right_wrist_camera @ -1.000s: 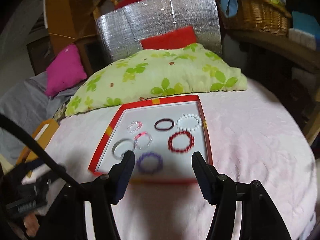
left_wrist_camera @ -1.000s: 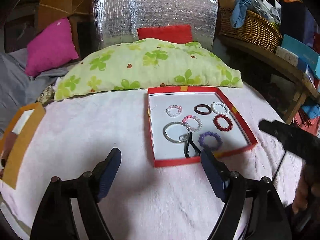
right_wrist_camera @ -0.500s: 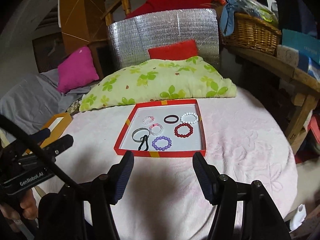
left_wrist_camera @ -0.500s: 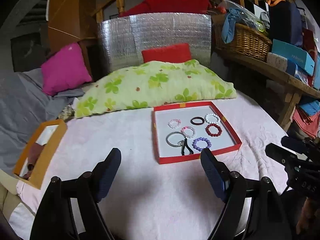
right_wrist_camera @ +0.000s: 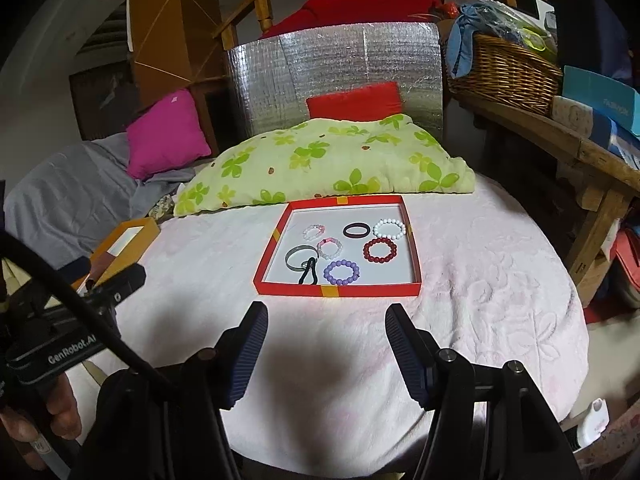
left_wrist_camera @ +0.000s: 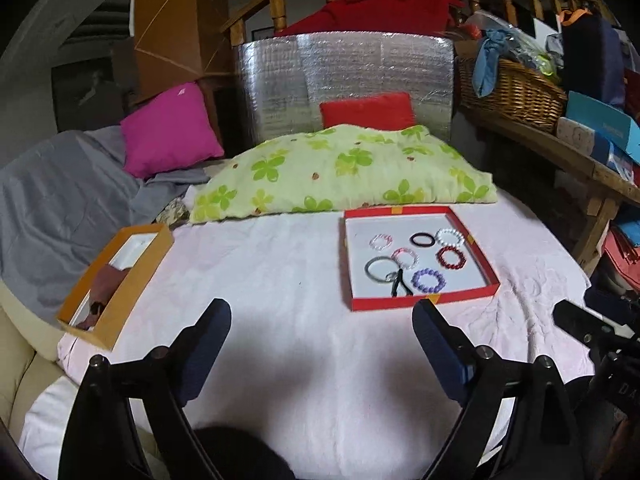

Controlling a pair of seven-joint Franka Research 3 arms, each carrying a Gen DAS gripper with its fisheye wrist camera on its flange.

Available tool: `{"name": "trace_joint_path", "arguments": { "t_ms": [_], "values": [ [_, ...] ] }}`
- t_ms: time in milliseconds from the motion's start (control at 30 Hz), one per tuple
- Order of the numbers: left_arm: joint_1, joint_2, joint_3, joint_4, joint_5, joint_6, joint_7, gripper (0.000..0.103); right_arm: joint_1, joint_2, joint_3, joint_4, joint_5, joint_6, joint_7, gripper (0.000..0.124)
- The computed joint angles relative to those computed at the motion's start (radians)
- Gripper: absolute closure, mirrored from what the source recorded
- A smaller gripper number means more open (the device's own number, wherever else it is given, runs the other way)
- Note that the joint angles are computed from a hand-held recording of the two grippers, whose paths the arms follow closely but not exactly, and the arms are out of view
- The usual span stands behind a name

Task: Organize jewelry

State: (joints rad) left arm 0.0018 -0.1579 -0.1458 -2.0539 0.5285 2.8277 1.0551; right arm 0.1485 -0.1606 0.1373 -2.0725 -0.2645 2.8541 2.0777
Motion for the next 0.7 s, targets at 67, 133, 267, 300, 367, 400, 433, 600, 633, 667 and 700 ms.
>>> {"name": "trace_joint_path", "arguments": {
  "t_ms": [67, 133, 267, 300, 367, 400, 433, 600, 633, 667, 700],
  "values": [
    [0.035, -0.009, -0.038, 0.009, 0.123, -0.055, -0.123, 0.010, 0.000, -0.009, 0.001, -0.006, -0.001, 0.002, 0.002, 0.059],
    [0.050, -0.016, -0.058, 0.019, 0.230, -0.103, -0.221, 0.010, -0.004, -0.016, 0.004, -0.011, -0.003, 0.004, 0.007, 0.059],
    [0.028, -0.025, -0.032, 0.009, 0.223, -0.092, -0.201, 0.010, -0.010, -0.014, 0.006, -0.013, -0.002, 0.011, 0.013, 0.059],
    [0.024, -0.024, -0.032, 0.011, 0.219, -0.104, -0.196, 0.010, -0.008, -0.012, 0.004, -0.014, 0.006, 0.014, 0.011, 0.059],
    [0.016, -0.020, -0.033, 0.018, 0.218, -0.126, -0.178, 0.010, -0.008, -0.008, 0.003, -0.015, 0.013, 0.016, 0.011, 0.059],
    [0.011, -0.016, -0.031, 0.020, 0.213, -0.128, -0.165, 0.010, -0.011, -0.006, 0.006, -0.016, 0.005, 0.017, 0.018, 0.059],
    [0.007, -0.017, -0.027, 0.016, 0.204, -0.121, -0.153, 0.010, -0.016, -0.004, 0.010, -0.017, -0.008, 0.020, 0.029, 0.059],
    [-0.001, -0.025, -0.014, -0.012, 0.146, -0.067, -0.124, 0.010, -0.019, 0.003, 0.007, -0.024, -0.020, 0.029, 0.047, 0.059],
    [0.003, -0.025, -0.016, -0.015, 0.152, -0.059, -0.132, 0.010, -0.024, 0.005, 0.009, -0.023, -0.034, 0.028, 0.058, 0.059],
    [0.009, -0.026, -0.021, -0.016, 0.165, -0.056, -0.144, 0.010, -0.026, 0.006, 0.010, -0.023, -0.044, 0.027, 0.065, 0.059],
    [0.017, -0.027, -0.028, -0.016, 0.187, -0.055, -0.167, 0.010, -0.024, 0.008, 0.008, -0.023, -0.044, 0.027, 0.065, 0.059]
  ]
}}
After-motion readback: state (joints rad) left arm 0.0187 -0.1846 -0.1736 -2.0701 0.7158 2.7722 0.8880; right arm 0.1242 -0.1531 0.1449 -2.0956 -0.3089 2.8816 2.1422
